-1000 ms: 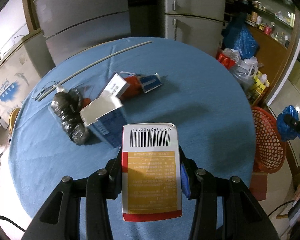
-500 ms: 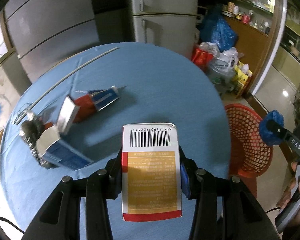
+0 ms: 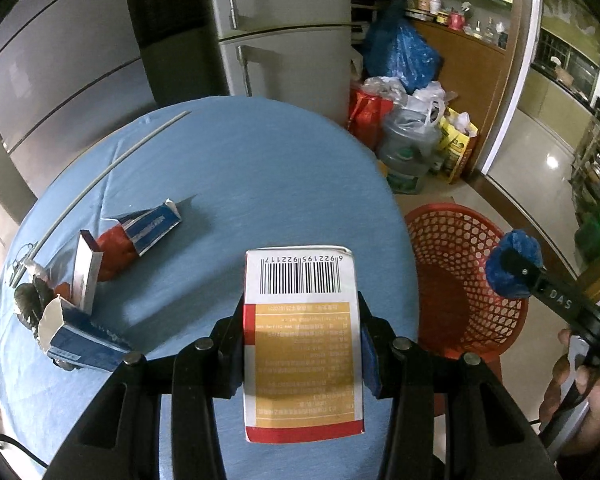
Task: Collect trash
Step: 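Carry the blue bag into the red basket and open the right tool while the left carries the box, then lower the barcode box into the red basket and open the left tool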
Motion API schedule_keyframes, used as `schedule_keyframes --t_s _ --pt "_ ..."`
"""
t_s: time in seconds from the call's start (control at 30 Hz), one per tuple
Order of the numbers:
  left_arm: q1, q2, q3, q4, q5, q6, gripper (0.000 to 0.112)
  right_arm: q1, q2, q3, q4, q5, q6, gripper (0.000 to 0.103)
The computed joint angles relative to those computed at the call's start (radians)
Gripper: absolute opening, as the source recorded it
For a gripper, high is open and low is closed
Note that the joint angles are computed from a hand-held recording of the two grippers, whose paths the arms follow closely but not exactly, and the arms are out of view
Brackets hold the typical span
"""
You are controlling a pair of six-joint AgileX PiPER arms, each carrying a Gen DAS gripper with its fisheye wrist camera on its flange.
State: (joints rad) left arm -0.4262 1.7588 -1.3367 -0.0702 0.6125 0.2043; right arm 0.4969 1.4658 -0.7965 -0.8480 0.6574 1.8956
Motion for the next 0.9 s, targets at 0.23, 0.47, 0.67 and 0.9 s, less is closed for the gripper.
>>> schedule_keyframes --t_s 0.23,0.47,0.67,0.9 --pt "-0.012 0.008 -0.012 0.016 0.008 -0.019 0.047 -0.040 0.016 0.010 0.005 -0.053 -0.020 0.058" --pt "-0.021 0.026 -0.029 0.018 0.012 -0.023 0.047 -0.100 0.039 0.027 0.057 -0.089 -0.060 0.061" --pt "-0.039 0.061 -0.063 0.005 0.019 -0.011 0.047 -0.161 0.043 0.053 0.133 -0.127 -0.113 0.080" --pt "-0.079 0.122 -0.145 -0.024 0.047 0.008 0.047 -0.156 0.001 0.073 0.074 -0.067 -0.036 0.080"
